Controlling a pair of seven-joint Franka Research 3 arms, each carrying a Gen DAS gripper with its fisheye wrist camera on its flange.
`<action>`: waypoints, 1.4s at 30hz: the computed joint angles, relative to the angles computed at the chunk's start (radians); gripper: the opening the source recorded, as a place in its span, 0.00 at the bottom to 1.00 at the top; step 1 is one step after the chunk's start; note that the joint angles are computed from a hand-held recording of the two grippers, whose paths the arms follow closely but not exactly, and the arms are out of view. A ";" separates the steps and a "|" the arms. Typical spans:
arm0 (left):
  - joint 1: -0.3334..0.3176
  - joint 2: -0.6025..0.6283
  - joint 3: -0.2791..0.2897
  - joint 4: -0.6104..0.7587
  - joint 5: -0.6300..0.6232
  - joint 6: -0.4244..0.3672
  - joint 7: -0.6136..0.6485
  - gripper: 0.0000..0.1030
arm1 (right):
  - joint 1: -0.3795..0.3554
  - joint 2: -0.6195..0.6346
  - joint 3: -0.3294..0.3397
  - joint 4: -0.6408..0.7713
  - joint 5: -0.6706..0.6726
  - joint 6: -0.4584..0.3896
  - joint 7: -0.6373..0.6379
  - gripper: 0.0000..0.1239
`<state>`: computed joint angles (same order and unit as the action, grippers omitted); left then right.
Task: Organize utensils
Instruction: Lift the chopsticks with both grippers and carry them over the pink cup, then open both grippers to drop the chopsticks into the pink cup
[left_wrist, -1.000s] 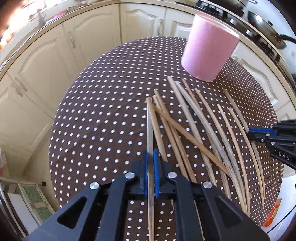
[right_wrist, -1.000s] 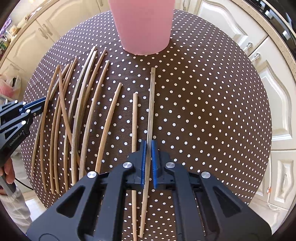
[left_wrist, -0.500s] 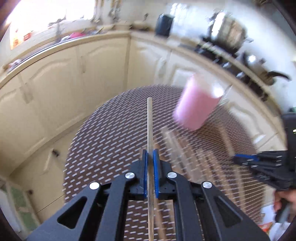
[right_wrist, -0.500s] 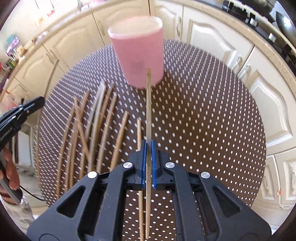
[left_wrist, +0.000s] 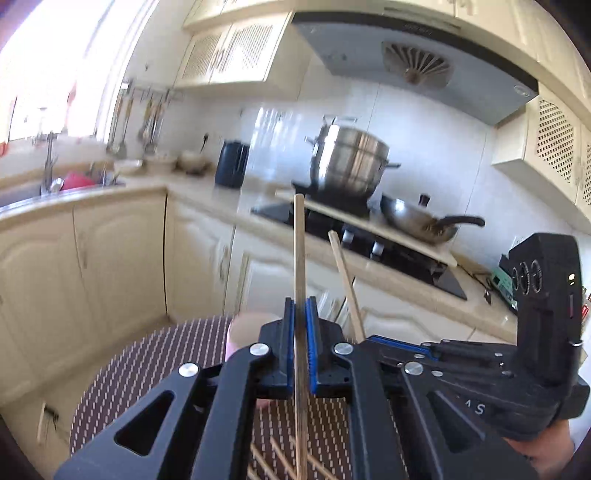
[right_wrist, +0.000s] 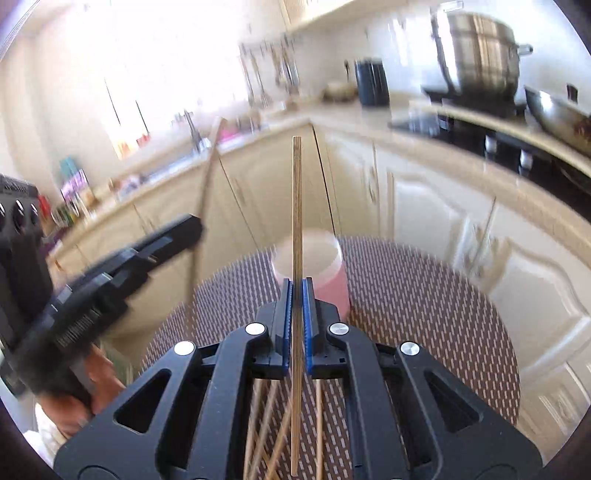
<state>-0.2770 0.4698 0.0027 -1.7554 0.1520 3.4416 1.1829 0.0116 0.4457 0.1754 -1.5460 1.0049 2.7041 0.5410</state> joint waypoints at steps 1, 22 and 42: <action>-0.026 0.023 0.028 0.035 -0.013 0.023 0.014 0.06 | -0.011 0.019 0.019 0.033 0.035 0.008 -0.031 0.05; -0.104 0.569 0.261 0.869 -0.312 -0.033 0.037 0.06 | 0.036 0.528 0.233 0.761 0.236 0.283 -0.311 0.05; -0.041 0.532 0.168 0.741 -0.019 -0.114 -0.070 0.07 | -0.083 0.497 0.373 0.539 0.200 0.337 -0.394 0.05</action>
<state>-0.3177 1.0018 0.1704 -1.0139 0.1329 3.3277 1.1130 -0.0718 0.9424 0.5486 -1.0074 1.2045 3.0409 0.1465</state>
